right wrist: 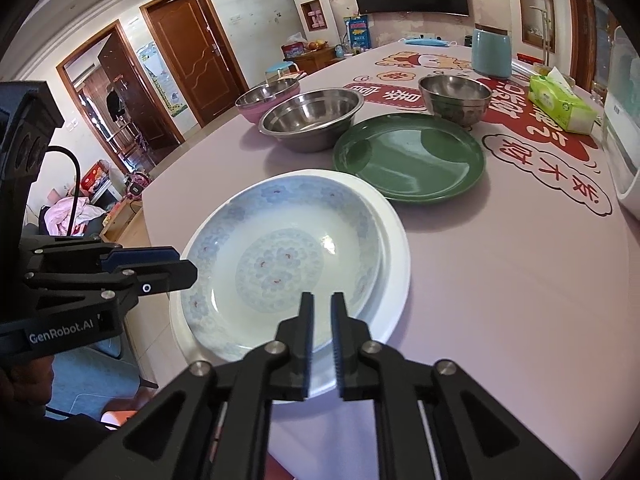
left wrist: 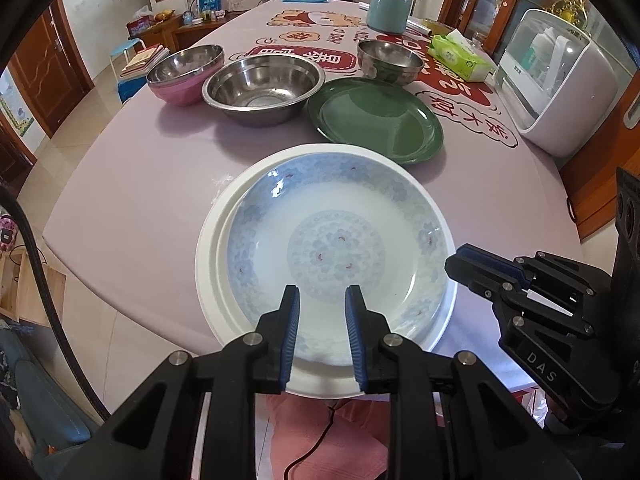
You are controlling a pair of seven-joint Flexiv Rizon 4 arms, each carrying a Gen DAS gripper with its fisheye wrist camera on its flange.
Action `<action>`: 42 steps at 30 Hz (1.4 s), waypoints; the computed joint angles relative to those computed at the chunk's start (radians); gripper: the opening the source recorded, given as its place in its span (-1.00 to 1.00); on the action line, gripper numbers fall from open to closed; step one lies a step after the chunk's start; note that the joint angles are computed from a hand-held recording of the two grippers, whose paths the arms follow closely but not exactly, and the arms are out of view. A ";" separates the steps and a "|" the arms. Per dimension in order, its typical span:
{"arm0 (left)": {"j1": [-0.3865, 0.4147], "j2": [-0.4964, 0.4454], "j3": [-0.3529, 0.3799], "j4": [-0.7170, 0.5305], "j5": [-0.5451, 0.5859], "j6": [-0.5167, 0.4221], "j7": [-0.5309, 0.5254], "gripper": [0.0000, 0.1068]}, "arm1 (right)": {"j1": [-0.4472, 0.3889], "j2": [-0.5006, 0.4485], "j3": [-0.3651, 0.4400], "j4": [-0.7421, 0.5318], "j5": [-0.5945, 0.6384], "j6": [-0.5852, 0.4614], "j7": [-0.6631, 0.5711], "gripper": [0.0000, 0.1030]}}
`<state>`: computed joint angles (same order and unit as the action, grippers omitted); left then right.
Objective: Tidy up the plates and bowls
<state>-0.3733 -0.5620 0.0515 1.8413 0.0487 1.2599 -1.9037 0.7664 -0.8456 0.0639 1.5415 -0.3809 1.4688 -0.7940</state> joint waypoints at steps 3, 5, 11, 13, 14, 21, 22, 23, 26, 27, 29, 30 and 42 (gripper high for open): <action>-0.004 0.000 -0.003 -0.011 -0.006 -0.007 -0.011 -0.56 | 0.008 0.015 -0.022 0.023 -0.002 0.016 0.008 -0.57; -0.010 -0.001 0.001 -0.020 -0.004 -0.014 -0.021 -0.53 | 0.015 0.023 -0.040 0.038 -0.004 0.032 0.017 -0.36; -0.011 0.000 -0.006 -0.048 -0.011 -0.031 -0.045 -0.33 | 0.034 0.053 -0.097 0.093 -0.002 0.089 0.045 -0.09; -0.020 -0.003 0.002 -0.070 -0.002 -0.053 -0.054 -0.31 | 0.038 0.062 -0.114 0.110 0.002 0.104 0.054 -0.04; -0.023 -0.005 0.003 -0.080 0.002 -0.062 -0.058 -0.27 | 0.041 0.065 -0.122 0.115 0.005 0.111 0.059 -0.02; -0.039 -0.020 0.019 -0.154 0.047 -0.114 -0.089 0.04 | 0.088 0.086 -0.216 0.164 0.040 0.177 0.100 0.08; -0.039 -0.024 0.018 -0.167 0.051 -0.124 -0.089 0.09 | 0.096 0.087 -0.230 0.170 0.046 0.185 0.103 0.09; -0.036 -0.027 0.016 -0.177 0.052 -0.131 -0.089 0.14 | 0.100 0.089 -0.238 0.173 0.052 0.188 0.105 0.10; -0.028 -0.044 0.008 -0.224 0.053 -0.175 -0.081 0.25 | 0.072 0.089 -0.219 0.164 0.068 0.187 0.102 0.11; -0.024 -0.050 0.003 -0.239 0.051 -0.187 -0.075 0.26 | 0.062 0.090 -0.210 0.162 0.072 0.185 0.101 0.11; -0.017 -0.062 -0.002 -0.265 0.047 -0.206 -0.069 0.32 | 0.044 0.088 -0.199 0.149 0.081 0.172 0.107 0.12; -0.011 -0.070 -0.005 -0.282 0.043 -0.220 -0.063 0.35 | 0.029 0.085 -0.187 0.137 0.087 0.161 0.114 0.12; 0.065 -0.245 -0.043 -0.547 -0.050 -0.395 0.026 0.50 | -0.245 -0.033 0.120 -0.122 0.169 -0.089 0.129 0.23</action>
<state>-0.3081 -0.8072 0.0090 1.2941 -0.0011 0.8653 -1.8776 0.5218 -0.8789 0.1841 1.4191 -0.2117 1.3795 -0.6653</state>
